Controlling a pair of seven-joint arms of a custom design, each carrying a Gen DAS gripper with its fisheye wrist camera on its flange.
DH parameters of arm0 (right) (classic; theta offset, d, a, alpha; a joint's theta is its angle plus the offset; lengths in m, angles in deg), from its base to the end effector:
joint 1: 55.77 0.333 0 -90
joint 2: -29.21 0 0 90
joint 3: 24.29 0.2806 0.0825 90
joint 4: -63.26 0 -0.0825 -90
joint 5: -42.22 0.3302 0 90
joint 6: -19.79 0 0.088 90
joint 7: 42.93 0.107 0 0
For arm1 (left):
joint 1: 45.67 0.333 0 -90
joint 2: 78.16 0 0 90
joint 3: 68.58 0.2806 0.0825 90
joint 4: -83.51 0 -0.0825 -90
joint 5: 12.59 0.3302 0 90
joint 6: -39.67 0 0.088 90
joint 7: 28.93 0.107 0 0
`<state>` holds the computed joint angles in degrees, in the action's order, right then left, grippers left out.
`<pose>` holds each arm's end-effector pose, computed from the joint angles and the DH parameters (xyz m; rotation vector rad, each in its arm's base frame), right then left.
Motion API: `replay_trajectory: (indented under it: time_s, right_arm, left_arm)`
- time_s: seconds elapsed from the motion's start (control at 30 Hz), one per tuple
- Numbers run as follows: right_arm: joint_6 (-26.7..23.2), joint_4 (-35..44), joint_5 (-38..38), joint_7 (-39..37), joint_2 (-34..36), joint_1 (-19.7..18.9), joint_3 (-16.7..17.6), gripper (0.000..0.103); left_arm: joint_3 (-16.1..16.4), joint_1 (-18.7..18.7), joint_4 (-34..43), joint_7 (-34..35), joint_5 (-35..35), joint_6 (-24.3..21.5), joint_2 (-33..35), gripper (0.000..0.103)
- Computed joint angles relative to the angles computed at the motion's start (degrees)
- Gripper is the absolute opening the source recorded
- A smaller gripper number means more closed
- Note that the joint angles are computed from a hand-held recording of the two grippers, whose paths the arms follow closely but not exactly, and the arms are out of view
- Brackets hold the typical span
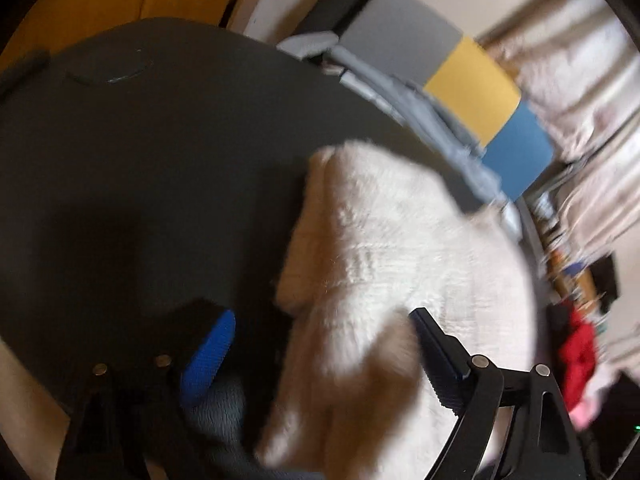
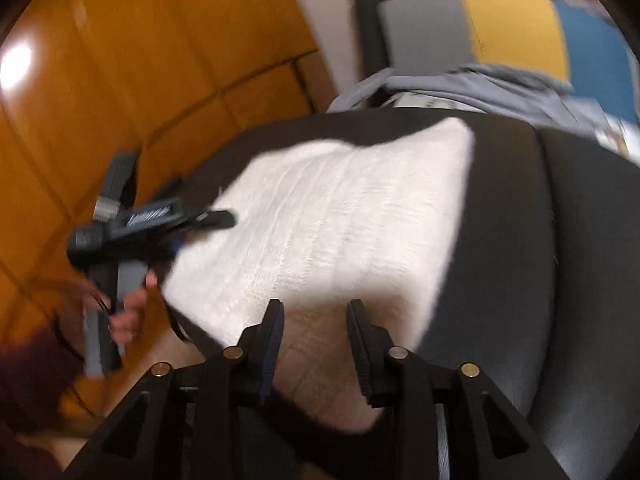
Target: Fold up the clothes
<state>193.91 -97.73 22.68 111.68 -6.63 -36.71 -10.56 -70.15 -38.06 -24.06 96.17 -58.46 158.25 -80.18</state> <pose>0.2865 0.2192 0.4689 -1.4456 1.7909 -0.3305 0.5279 0.0182 0.5380 1.7931 -2.1709 1.1291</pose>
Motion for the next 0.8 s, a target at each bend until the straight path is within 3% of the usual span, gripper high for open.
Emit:
replay_trajectory:
  time_s: [0.07, 0.13, 0.23, 0.27, 0.33, 0.37, 0.4, 0.47, 0.57, 0.63, 0.8]
  right_arm:
    - [-1.7, -2.3, 2.2, 1.4, -3.2, 2.1, -1.8, 0.045]
    - [-4.5, -3.8, 4.3, 1.5, -5.6, 4.5, -3.8, 0.048]
    - [-1.3, -5.6, 7.8, 0.9, -4.7, 8.0, -7.9, 0.052]
    - [-1.2, -5.4, 8.9, 0.6, -3.3, 8.9, -9.0, 0.053]
    - [-2.0, -4.2, 11.6, -0.3, 0.1, 11.2, -11.6, 0.053]
    - [-1.3, -4.0, 12.9, -0.9, 1.7, 12.0, -12.6, 0.051]
    - [1.0, -4.1, 13.8, -1.3, 3.2, 12.2, -13.1, 0.040]
    - [3.0, -3.1, 14.7, -3.8, 5.7, 13.6, -15.3, 0.030]
    - [-2.9, 2.8, 13.0, -8.7, 9.2, 11.1, -13.7, 0.028]
    - [-5.8, 7.3, 12.2, -12.3, 12.3, 9.4, -12.8, 0.027]
    - [-7.6, 19.3, 17.8, -26.8, 23.7, 11.4, -15.6, 0.027]
  left_arm:
    - [1.0, 0.7, -0.6, 1.9, -4.4, -1.8, -1.9, 0.090]
    - [1.1, 0.5, -1.5, 3.8, -5.1, -1.8, -3.3, 0.101]
    - [-1.4, -1.6, -4.7, 6.7, 2.9, 6.0, -5.3, 0.102]
    - [-3.1, -2.6, -6.7, 5.2, 8.8, 10.6, -5.8, 0.102]
    - [-4.4, -4.0, -9.1, 2.5, 16.8, 15.1, -5.5, 0.103]
    - [-3.5, -4.4, -9.5, 3.0, 15.9, 14.7, -5.4, 0.103]
    - [-2.8, -4.6, -9.8, 3.5, 15.0, 14.2, -5.3, 0.103]
    - [-1.6, -4.6, -10.4, 4.4, 13.2, 13.2, -5.0, 0.103]
    - [-0.9, -4.2, -12.8, 5.1, 12.9, 14.3, -6.6, 0.101]
    - [-0.3, -3.6, -13.2, 3.9, 13.3, 14.9, -7.2, 0.093]
    - [1.1, -1.3, -13.1, -0.6, 14.8, 16.4, -7.3, 0.091]
